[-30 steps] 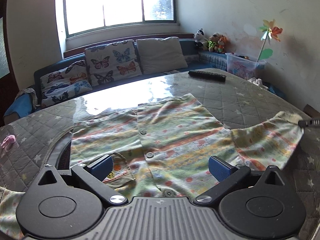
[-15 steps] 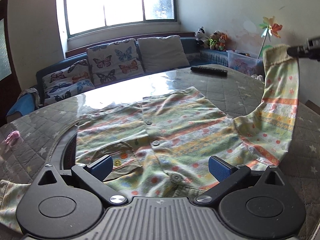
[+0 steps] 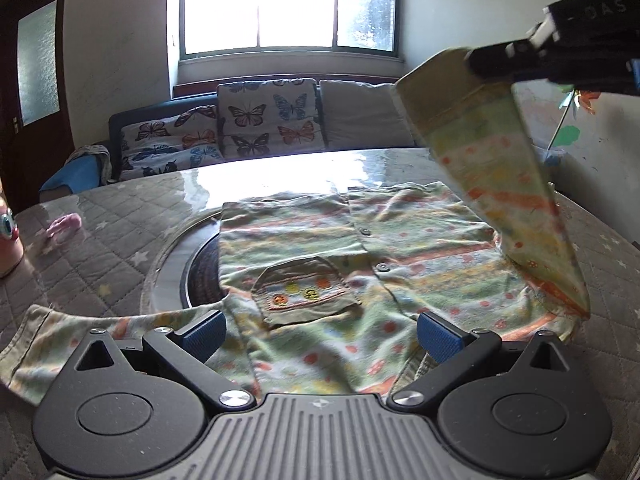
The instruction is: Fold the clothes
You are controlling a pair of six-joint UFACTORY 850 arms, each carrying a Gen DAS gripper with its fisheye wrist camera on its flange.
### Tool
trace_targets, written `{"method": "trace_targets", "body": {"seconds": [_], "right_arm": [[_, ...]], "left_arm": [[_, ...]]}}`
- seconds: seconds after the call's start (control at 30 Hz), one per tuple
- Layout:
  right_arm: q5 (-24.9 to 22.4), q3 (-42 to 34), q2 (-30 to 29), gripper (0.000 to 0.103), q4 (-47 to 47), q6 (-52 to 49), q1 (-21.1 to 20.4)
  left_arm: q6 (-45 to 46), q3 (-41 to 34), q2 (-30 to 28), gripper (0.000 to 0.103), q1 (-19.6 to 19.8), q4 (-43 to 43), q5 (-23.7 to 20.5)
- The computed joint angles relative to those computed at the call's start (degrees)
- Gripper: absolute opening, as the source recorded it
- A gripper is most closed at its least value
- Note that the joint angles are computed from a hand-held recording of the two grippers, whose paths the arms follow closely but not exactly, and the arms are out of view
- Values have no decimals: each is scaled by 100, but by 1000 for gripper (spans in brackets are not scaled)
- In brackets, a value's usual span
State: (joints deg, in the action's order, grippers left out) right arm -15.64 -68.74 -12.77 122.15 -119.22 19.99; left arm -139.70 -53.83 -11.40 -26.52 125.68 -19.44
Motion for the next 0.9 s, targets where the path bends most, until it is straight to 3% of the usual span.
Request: {"method": "trace_targets", "body": {"seconds": [0.2, 0.33, 0.6, 0.73, 0.9], "right_arm": [[-96, -221, -372, 13, -1913, 1797, 243], [-264, 64, -198, 19, -2068, 1779, 141], [396, 753, 35, 19, -3683, 3108, -319], [577, 1087, 74, 18, -4172, 3632, -556], [686, 1170, 123, 17, -3661, 3078, -710]], "left_arm": [[13, 132, 89, 103, 96, -191, -29], [138, 135, 107, 103, 114, -356, -44], [-14, 27, 35, 101, 48, -93, 3], [88, -136, -109, 93, -10, -45, 102], [187, -286, -240, 78, -43, 13, 191]]}}
